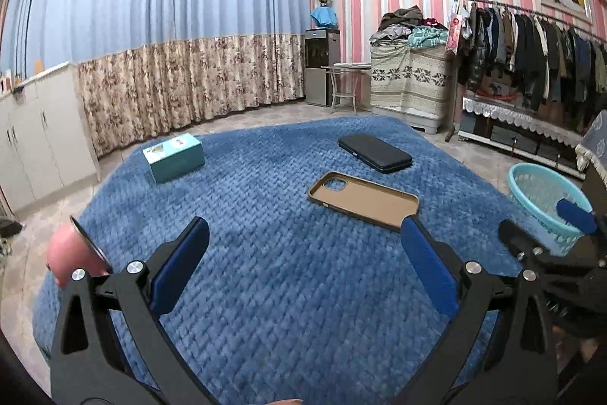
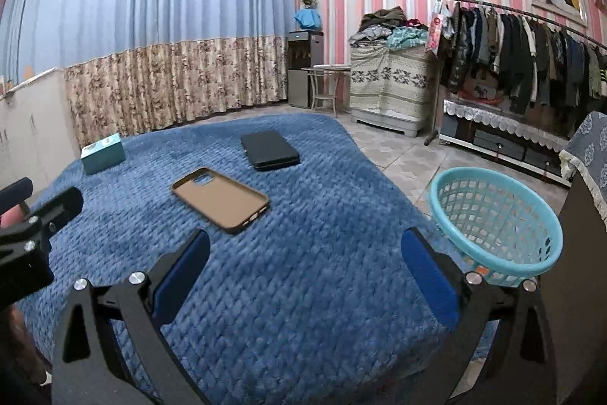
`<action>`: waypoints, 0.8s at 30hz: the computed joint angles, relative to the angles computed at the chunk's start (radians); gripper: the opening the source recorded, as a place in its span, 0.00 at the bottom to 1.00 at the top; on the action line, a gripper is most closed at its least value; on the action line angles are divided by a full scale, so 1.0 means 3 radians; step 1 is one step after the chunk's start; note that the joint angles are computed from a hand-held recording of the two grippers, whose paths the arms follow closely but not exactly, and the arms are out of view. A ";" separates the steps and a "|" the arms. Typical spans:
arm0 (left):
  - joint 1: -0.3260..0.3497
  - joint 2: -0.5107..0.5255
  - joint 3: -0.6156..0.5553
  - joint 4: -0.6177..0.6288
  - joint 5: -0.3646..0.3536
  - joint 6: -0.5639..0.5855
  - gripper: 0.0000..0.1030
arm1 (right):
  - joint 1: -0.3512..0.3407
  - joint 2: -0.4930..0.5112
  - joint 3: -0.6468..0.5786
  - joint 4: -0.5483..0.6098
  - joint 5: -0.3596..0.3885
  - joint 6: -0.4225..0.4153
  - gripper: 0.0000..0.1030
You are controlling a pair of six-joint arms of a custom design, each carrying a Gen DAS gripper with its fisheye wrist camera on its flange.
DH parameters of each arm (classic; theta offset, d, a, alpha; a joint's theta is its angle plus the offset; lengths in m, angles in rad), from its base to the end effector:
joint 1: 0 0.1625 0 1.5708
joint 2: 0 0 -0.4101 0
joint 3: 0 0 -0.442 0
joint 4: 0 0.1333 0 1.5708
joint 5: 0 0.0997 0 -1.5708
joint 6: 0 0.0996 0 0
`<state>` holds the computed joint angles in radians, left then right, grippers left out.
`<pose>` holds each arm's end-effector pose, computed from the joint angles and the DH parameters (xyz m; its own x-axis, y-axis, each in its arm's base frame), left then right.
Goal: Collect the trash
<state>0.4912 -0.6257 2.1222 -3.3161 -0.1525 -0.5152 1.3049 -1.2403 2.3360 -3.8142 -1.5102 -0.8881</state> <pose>-0.3012 -0.4239 -0.0282 -0.6702 -0.2086 -0.7123 0.6026 0.4073 -0.6863 0.0118 -0.4871 0.2074 -0.7005 -0.1755 0.6918 -0.6904 0.4121 -0.5945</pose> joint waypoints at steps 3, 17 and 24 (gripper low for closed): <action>-0.0014 -0.0018 0.0051 0.0098 0.0055 -0.0130 0.95 | -0.0011 0.0020 0.0042 -0.0089 0.0071 -0.0096 0.96; -0.0007 0.0028 0.0070 -0.0108 0.0033 0.0036 0.95 | -0.0046 0.0099 0.0023 -0.0085 0.0060 -0.0152 0.96; -0.0028 0.0121 0.0017 -0.0475 0.0021 0.0411 0.95 | -0.0031 0.0101 0.0039 -0.0147 0.0102 -0.0182 0.96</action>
